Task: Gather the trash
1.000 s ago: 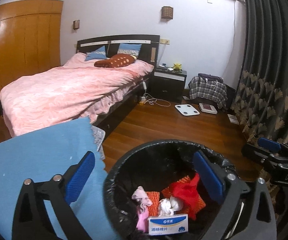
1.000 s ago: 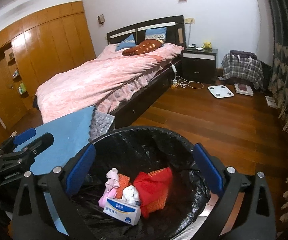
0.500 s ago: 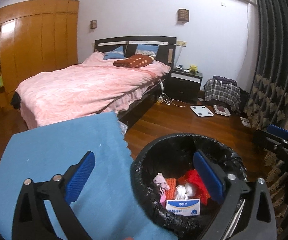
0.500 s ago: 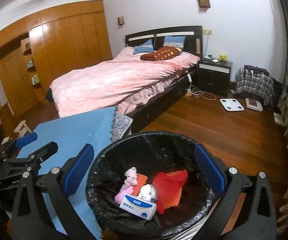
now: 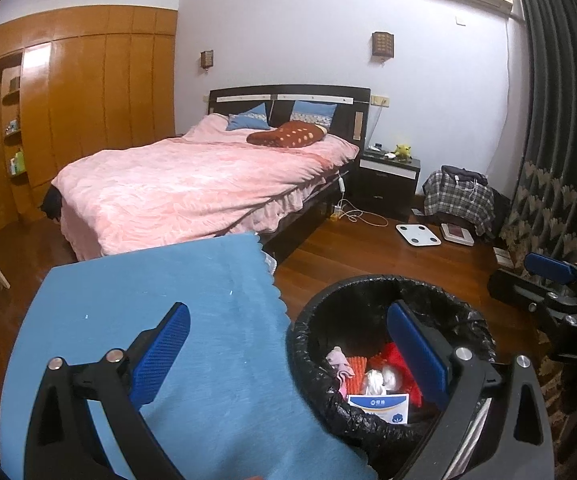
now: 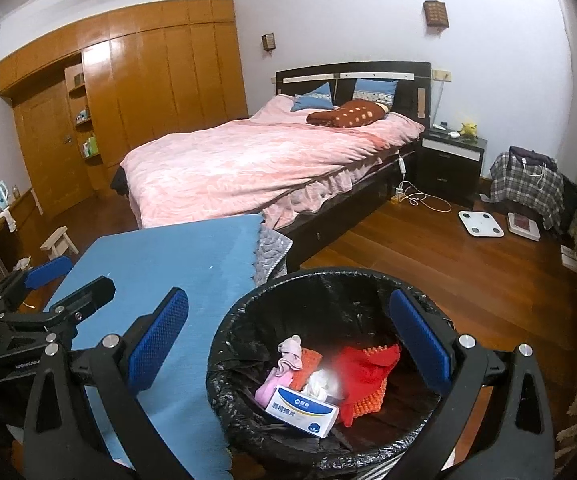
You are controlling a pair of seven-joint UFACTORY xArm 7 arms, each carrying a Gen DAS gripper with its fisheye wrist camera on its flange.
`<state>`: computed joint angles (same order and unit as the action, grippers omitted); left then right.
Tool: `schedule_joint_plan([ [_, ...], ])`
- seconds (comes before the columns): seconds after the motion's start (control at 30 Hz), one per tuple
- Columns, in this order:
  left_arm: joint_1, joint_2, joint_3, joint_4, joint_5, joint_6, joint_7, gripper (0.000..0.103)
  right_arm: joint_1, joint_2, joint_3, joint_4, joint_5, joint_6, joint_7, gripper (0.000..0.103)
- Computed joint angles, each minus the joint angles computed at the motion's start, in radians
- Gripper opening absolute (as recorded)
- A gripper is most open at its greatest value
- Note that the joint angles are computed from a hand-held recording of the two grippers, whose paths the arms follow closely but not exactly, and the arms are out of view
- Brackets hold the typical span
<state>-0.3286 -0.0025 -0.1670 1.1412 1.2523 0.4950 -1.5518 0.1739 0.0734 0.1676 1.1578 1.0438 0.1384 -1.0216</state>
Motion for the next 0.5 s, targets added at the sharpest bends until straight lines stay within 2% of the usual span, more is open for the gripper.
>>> schedule_joint_plan([
  [0.5, 0.018, -0.052, -0.022, -0.039, 0.027, 0.015, -0.042, 0.097, 0.027, -0.022, -0.003, -0.018, 0.001, -0.009, -0.011, 0.098],
])
